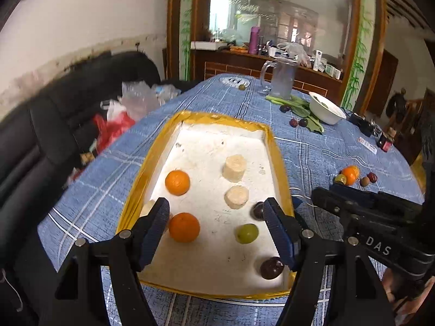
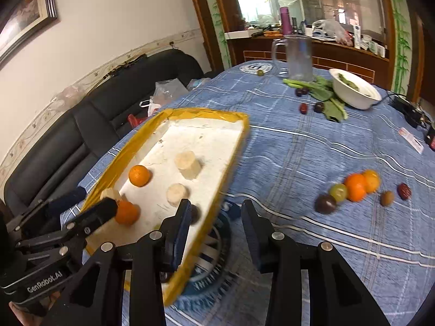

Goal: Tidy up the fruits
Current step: 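Release the plums into the tray with both tools, then move both open tools back toward the remaining fruit on the cloth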

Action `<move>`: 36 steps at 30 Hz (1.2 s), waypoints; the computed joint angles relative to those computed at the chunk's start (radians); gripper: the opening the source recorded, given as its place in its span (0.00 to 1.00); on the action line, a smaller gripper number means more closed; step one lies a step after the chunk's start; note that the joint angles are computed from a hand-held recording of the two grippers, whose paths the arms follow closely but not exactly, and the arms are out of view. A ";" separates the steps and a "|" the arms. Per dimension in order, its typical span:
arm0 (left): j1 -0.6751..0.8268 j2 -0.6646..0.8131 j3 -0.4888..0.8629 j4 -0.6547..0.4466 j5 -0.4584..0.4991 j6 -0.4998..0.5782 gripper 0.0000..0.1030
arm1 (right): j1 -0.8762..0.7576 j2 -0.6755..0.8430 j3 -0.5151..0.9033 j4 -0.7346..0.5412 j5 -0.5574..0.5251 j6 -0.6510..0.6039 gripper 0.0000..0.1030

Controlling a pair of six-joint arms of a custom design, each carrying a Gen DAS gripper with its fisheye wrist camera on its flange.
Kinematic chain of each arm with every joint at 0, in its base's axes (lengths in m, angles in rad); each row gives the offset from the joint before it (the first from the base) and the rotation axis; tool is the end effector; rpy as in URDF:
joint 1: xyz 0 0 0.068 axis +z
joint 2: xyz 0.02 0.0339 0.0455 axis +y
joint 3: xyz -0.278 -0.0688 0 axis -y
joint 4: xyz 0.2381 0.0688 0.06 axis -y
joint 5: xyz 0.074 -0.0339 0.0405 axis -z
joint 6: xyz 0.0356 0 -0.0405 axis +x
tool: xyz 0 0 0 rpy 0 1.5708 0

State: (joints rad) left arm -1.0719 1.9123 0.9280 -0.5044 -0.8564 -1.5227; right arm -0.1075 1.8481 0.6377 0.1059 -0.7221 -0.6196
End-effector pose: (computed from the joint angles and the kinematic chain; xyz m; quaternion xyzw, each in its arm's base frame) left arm 0.1685 -0.2531 0.1133 -0.2198 0.8821 0.0761 0.4095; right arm 0.2824 -0.0068 0.0893 -0.3095 0.8599 0.2444 0.3242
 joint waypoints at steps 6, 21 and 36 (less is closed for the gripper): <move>-0.050 0.084 0.171 -0.201 -0.063 -0.030 0.72 | -0.118 -0.012 0.019 -0.077 -0.026 -0.090 0.42; -0.080 0.168 0.319 -0.258 -0.060 0.038 0.75 | -0.291 0.019 0.094 -0.170 -0.081 -0.192 0.45; 0.021 0.185 0.300 -0.008 0.044 0.257 0.75 | -0.418 0.337 0.628 -0.335 -0.017 0.028 0.46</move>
State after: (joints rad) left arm -1.0513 2.0969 1.2283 -0.5129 -0.8125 -1.2659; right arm -0.5257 2.1855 1.2654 -0.2287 -0.7390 -0.5913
